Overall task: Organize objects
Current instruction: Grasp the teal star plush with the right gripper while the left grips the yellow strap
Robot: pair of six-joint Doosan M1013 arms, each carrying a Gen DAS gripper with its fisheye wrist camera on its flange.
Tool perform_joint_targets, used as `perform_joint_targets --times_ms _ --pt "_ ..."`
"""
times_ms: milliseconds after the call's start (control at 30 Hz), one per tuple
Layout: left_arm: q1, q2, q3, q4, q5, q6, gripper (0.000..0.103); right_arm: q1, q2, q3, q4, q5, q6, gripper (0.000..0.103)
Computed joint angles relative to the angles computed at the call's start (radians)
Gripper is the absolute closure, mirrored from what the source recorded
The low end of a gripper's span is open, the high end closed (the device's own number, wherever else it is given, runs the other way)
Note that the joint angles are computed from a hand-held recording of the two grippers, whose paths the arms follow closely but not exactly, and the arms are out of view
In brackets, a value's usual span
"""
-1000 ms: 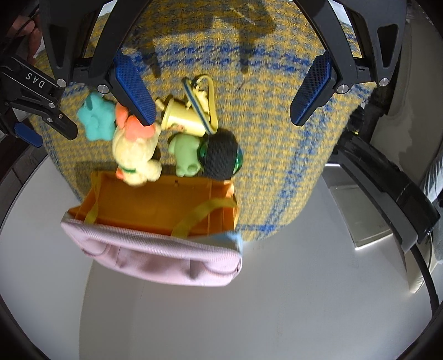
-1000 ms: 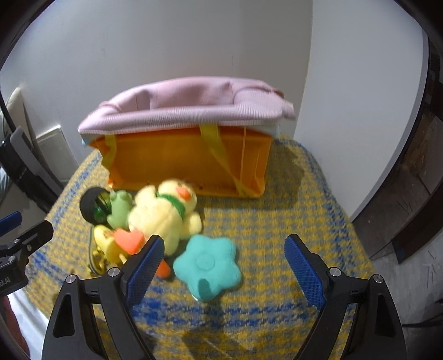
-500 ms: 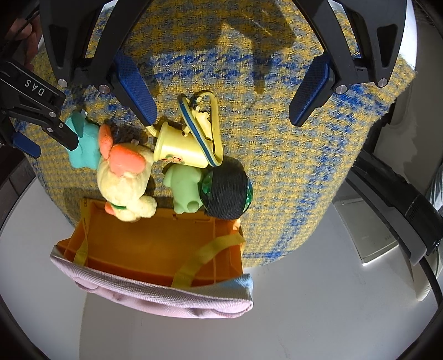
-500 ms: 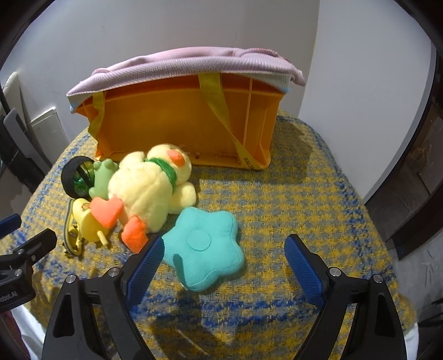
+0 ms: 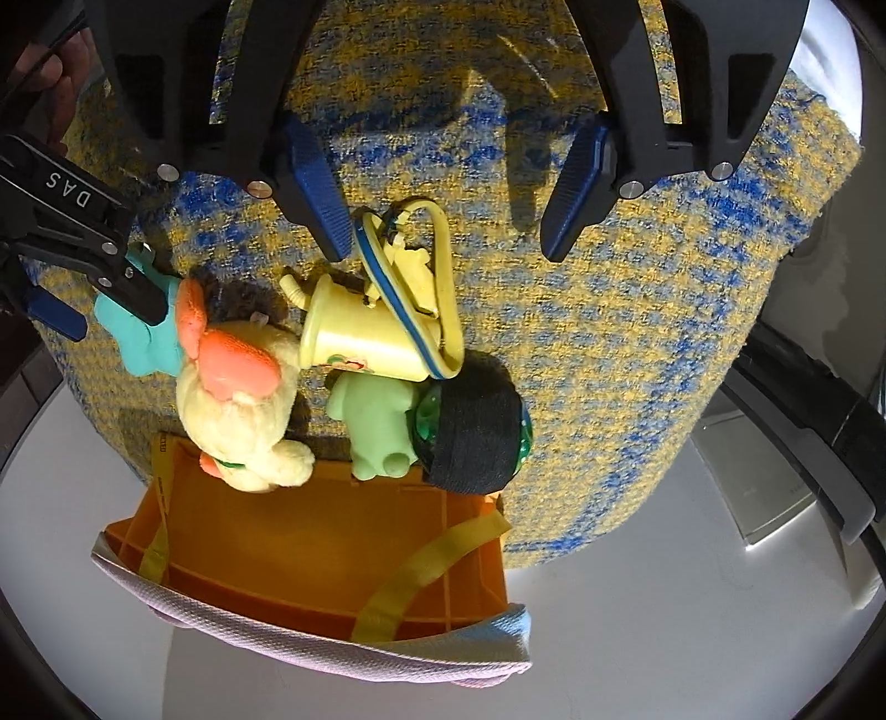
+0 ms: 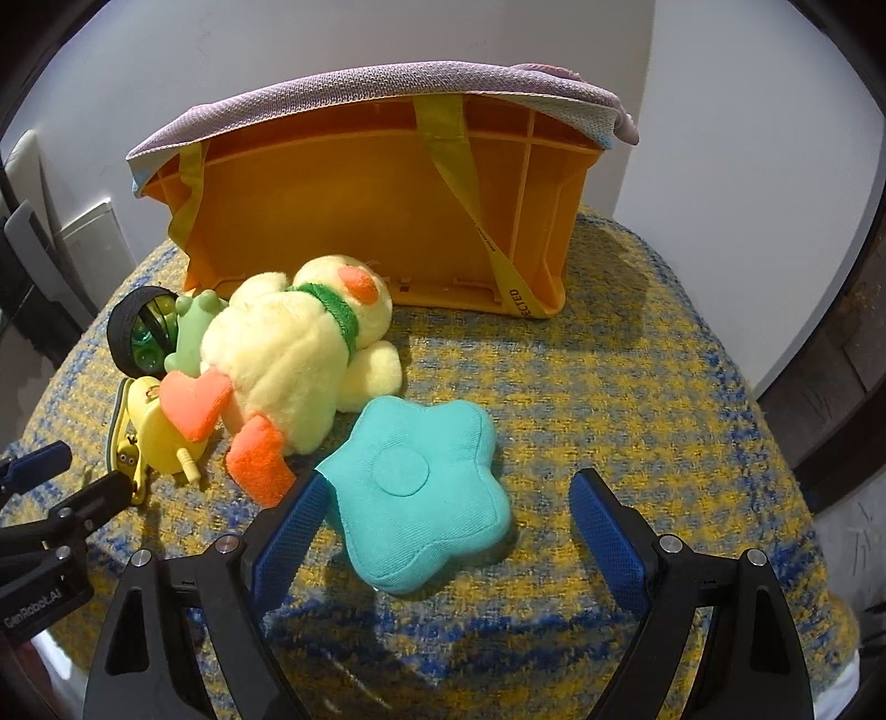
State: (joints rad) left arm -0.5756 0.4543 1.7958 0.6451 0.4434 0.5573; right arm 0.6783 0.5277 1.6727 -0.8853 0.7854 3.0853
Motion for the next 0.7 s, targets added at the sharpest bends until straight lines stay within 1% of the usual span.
perform_joint_targets --times_ms 133,167,233,300,333,400,467,500,567,600,633,700 --pt "-0.004 0.0 0.0 -0.03 -0.019 0.045 0.051 0.002 0.001 0.001 -0.011 0.007 0.016 0.01" --pt "-0.005 0.0 0.004 -0.025 -0.023 0.044 0.053 0.0 0.0 0.002 -0.006 0.003 0.012 0.01" --pt "-0.01 -0.002 0.006 -0.017 -0.03 0.046 0.062 -0.003 0.0 0.004 0.005 -0.016 0.003 0.009" --pt "-0.013 -0.004 0.009 0.008 -0.03 0.029 0.067 -0.008 0.0 0.005 0.028 -0.043 -0.019 0.009" --pt "-0.015 -0.005 0.011 0.022 -0.029 0.018 0.07 -0.01 0.004 0.001 0.045 -0.044 -0.039 0.009" --pt "-0.013 -0.006 0.012 0.014 -0.035 0.031 0.074 -0.013 0.011 -0.006 0.069 -0.039 -0.062 0.009" --pt "-0.011 -0.009 0.015 -0.002 -0.041 0.042 0.078 -0.019 0.008 0.001 0.077 -0.063 -0.055 0.01" --pt "-0.009 -0.01 0.015 -0.007 -0.045 0.045 0.08 -0.02 0.005 0.005 0.074 -0.072 -0.047 0.011" --pt "-0.01 -0.013 0.017 0.013 -0.042 0.023 0.083 -0.023 0.001 0.01 0.073 -0.095 -0.047 0.021" --pt "-0.012 -0.011 0.016 0.042 -0.039 -0.005 0.085 -0.024 0.0 0.011 0.079 -0.108 -0.057 0.03" --pt "-0.014 -0.012 0.018 0.069 -0.034 -0.032 0.085 -0.021 0.003 0.006 0.076 -0.094 -0.063 0.03" --pt "-0.014 -0.012 0.017 0.067 -0.031 -0.034 0.086 -0.019 0.003 0.005 0.068 -0.094 -0.06 0.032"
